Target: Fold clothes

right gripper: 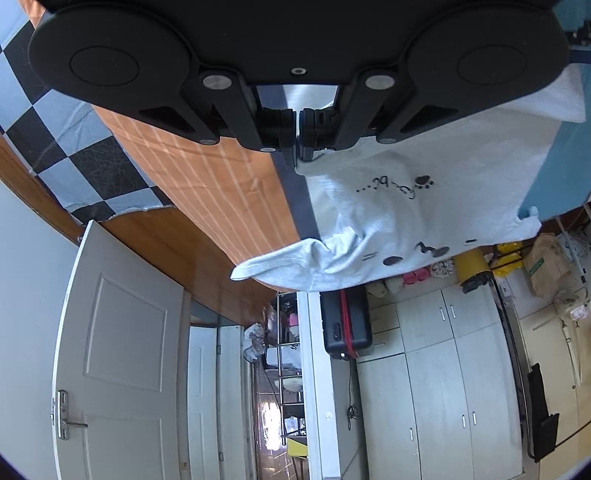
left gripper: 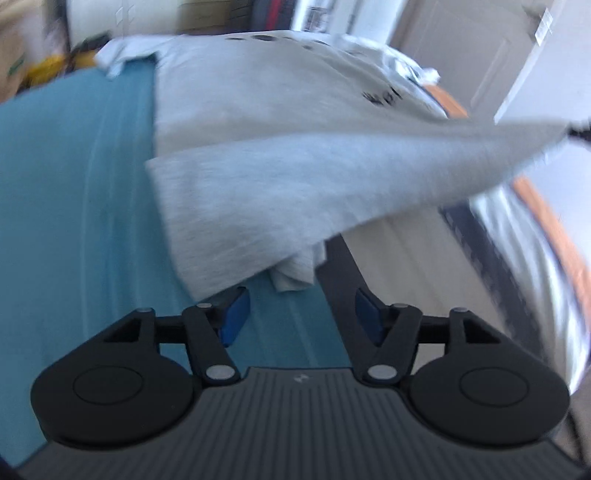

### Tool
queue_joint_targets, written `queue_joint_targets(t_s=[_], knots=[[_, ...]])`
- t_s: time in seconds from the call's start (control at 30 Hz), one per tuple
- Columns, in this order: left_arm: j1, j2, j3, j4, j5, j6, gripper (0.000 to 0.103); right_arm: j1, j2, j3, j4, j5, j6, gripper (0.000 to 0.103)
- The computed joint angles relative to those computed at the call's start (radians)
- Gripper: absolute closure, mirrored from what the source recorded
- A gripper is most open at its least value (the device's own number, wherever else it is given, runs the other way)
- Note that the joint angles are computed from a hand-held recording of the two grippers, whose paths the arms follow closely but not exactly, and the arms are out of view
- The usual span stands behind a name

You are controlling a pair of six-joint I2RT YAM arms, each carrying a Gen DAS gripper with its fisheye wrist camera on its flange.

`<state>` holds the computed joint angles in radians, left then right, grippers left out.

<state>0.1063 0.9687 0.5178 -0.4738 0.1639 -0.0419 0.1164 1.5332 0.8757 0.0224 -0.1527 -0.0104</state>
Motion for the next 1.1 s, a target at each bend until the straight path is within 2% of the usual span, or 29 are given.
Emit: queue_joint_targets(t_s=[0.13, 0.2, 0.3, 0.37, 0.47, 0.67, 0.77, 0.87, 0.9, 0.93, 1.0, 1.03, 1.1], knots=[[-0.162, 0.063, -0.035, 0.192, -0.356, -0.088, 0.040, 0.001, 0.028, -0.011, 0.019, 0.018, -0.005, 0.101], [-0.174, 0.089, -0.044, 0.304, -0.417, -0.060, 0.042, 0.008, 0.040, -0.015, 0.041, 0.038, -0.006, 0.101], [-0.158, 0.096, -0.048, 0.452, -0.404, 0.022, 0.042, 0.016, 0.079, -0.002, 0.075, 0.068, -0.008, 0.101], [-0.128, 0.144, -0.015, 0.507, -0.359, 0.029, 0.041, 0.016, 0.127, 0.026, 0.075, 0.080, 0.001, 0.101], [-0.069, 0.239, 0.038, 0.525, -0.237, -0.015, 0.040, 0.017, 0.193, 0.066, 0.065, 0.098, 0.006, 0.101], [0.047, 0.266, -0.013, 0.585, -0.050, -0.143, 0.040, 0.023, 0.291, 0.123, 0.043, 0.136, -0.017, 0.102], [0.060, 0.268, -0.027, 0.622, -0.023, -0.173, 0.039, 0.020, 0.335, 0.155, 0.039, 0.135, -0.018, 0.102], [0.078, 0.277, -0.032, 0.645, 0.020, -0.192, 0.030, 0.013, 0.358, 0.166, 0.037, 0.120, -0.009, 0.102], [0.090, 0.282, -0.033, 0.654, 0.052, -0.204, 0.019, 0.011, 0.359, 0.164, 0.037, 0.118, -0.012, 0.102], [0.109, 0.288, -0.035, 0.663, 0.103, -0.225, 0.015, 0.010, 0.356, 0.160, 0.037, 0.116, -0.015, 0.102], [0.126, 0.287, -0.040, 0.674, 0.147, -0.269, 0.013, 0.008, 0.347, 0.149, 0.037, 0.112, -0.021, 0.102], [0.126, 0.275, -0.046, 0.675, 0.140, -0.290, 0.013, 0.007, 0.339, 0.141, 0.037, 0.112, -0.024, 0.102], [0.106, 0.224, -0.077, 0.703, 0.065, -0.334, 0.013, 0.005, 0.323, 0.124, 0.038, 0.110, -0.032, 0.102]])
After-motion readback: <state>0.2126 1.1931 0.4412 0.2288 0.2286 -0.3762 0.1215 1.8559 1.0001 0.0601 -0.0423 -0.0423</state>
